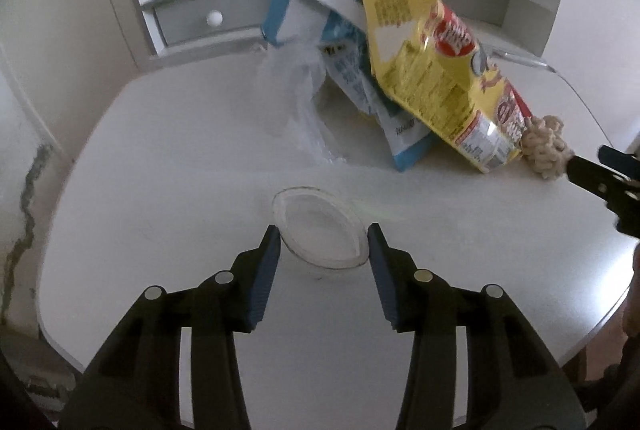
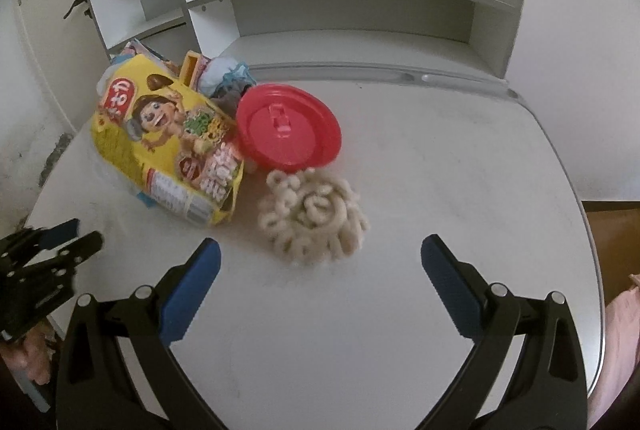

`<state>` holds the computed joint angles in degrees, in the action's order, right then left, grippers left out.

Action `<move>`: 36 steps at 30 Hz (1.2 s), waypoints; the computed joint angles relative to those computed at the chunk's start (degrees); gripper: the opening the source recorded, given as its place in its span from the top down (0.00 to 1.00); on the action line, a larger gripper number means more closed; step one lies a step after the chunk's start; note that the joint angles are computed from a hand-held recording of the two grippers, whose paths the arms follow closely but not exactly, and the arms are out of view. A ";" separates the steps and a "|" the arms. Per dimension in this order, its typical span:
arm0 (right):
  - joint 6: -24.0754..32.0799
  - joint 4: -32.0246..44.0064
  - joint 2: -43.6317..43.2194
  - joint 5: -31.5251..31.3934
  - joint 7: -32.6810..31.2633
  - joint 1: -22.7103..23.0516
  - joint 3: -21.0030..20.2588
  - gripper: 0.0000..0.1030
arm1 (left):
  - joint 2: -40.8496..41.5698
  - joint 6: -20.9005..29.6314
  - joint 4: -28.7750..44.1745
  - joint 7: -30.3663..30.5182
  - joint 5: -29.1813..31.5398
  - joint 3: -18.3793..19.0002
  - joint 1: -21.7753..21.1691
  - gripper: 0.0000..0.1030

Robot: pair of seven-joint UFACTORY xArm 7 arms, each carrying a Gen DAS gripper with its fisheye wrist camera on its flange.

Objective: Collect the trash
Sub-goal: 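Grasp the clear plastic ring with the left tool while the right tool grasps the white snack ring, then carry both items over the black bin and open the right tool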

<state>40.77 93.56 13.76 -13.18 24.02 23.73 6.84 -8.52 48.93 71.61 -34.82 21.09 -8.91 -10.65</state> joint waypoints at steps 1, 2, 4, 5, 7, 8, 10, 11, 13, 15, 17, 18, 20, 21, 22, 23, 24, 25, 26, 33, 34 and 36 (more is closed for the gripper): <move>1.14 2.17 1.64 0.14 -0.43 0.03 0.03 0.08 | -0.16 -0.10 0.07 0.31 -0.27 0.11 -0.02 0.58; 2.10 3.73 2.80 0.53 -0.76 0.04 0.00 0.09 | -0.40 -0.27 0.07 0.66 -0.45 0.15 -0.05 0.58; 3.71 6.92 5.13 2.01 -1.61 -0.06 0.07 0.11 | -0.91 -0.14 -0.11 0.66 -0.17 -0.22 -0.18 0.58; 4.19 7.77 5.80 2.34 -1.83 0.07 -0.06 0.11 | -1.00 -0.23 -0.12 1.05 -0.21 -0.25 -0.23 0.58; 6.06 10.18 7.71 2.09 -1.84 0.77 -0.59 0.24 | -1.34 -0.23 -0.31 1.68 -0.89 -0.39 -0.48 0.59; 7.01 11.07 8.38 2.10 -2.01 1.04 -0.72 0.32 | -1.45 -0.36 -0.35 2.22 -1.34 -0.43 -0.64 0.59; 7.06 10.53 8.30 3.14 -2.44 0.93 -0.70 0.61 | -1.79 -0.67 -0.58 2.96 -2.00 -0.46 -0.78 0.60; 5.80 8.74 7.09 3.12 -2.23 0.93 -0.83 0.66 | -2.00 -0.78 -0.58 3.42 -2.30 -0.59 -0.94 0.60; 3.74 4.86 4.09 2.97 -1.78 0.78 -0.91 0.68 | -2.33 -1.13 -0.65 4.13 -2.50 -0.76 -1.06 0.61; 1.79 0.71 0.59 2.64 -0.92 0.41 -0.83 0.69 | -2.21 -1.63 -0.15 5.13 -2.71 -1.07 -1.37 0.61; 0.11 -4.01 -3.65 2.77 0.00 -0.62 -0.66 0.69 | -1.82 -2.07 0.76 5.49 -2.91 -1.91 -2.16 0.61; -0.69 -6.21 -5.75 2.78 0.77 -1.20 -0.60 0.69 | -1.29 -2.48 1.45 6.00 -3.21 -2.11 -2.57 0.61; -2.91 -12.68 -12.04 1.43 4.02 -2.71 -0.83 0.69 | -0.01 -3.32 3.33 7.51 -4.22 -2.87 -4.02 0.61; -3.54 -15.53 -14.79 0.48 5.43 -3.74 -0.74 0.69 | 0.64 -3.76 4.15 8.18 -4.56 -3.13 -4.71 0.61; -4.08 -19.54 -18.79 -1.04 7.69 -5.07 -0.72 0.69 | 1.68 -4.36 5.37 9.11 -4.99 -3.49 -5.57 0.61; -4.01 -23.43 -22.83 -2.32 9.77 -6.68 -0.65 0.69 | 3.19 -5.10 7.15 10.88 -6.33 -3.98 -6.89 0.61; -3.39 -27.64 -27.35 -4.02 12.37 -8.73 -0.53 0.69 | 4.41 -5.93 8.44 12.77 -7.96 -4.05 -7.94 0.61; -2.63 -31.22 -31.18 -4.92 14.05 -10.63 -0.39 0.69 | 5.98 -6.60 10.13 14.65 -9.32 -4.27 -9.04 0.61; -2.13 -34.44 -34.52 -5.08 14.82 -12.24 -0.41 0.69 | 7.75 -7.06 12.01 15.88 -9.78 -4.76 -10.31 0.61; 4.94 -53.96 -56.13 -3.27 18.42 -24.81 -2.61 0.69 | 25.80 -7.77 31.44 25.85 -14.97 -8.64 -22.64 0.62; 5.44 -56.13 -58.12 -2.72 18.16 -26.47 -3.38 0.69 | 28.67 -7.23 34.60 27.15 -15.20 -8.91 -24.43 0.62; 5.16 -60.04 -60.37 -1.19 17.09 -29.31 -5.69 0.69 | 36.14 -4.35 43.15 29.72 -16.09 -9.60 -28.50 0.62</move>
<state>45.94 33.52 -46.61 -14.37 41.11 -5.59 1.15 27.62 44.58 114.76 -5.10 5.00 -18.52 -39.15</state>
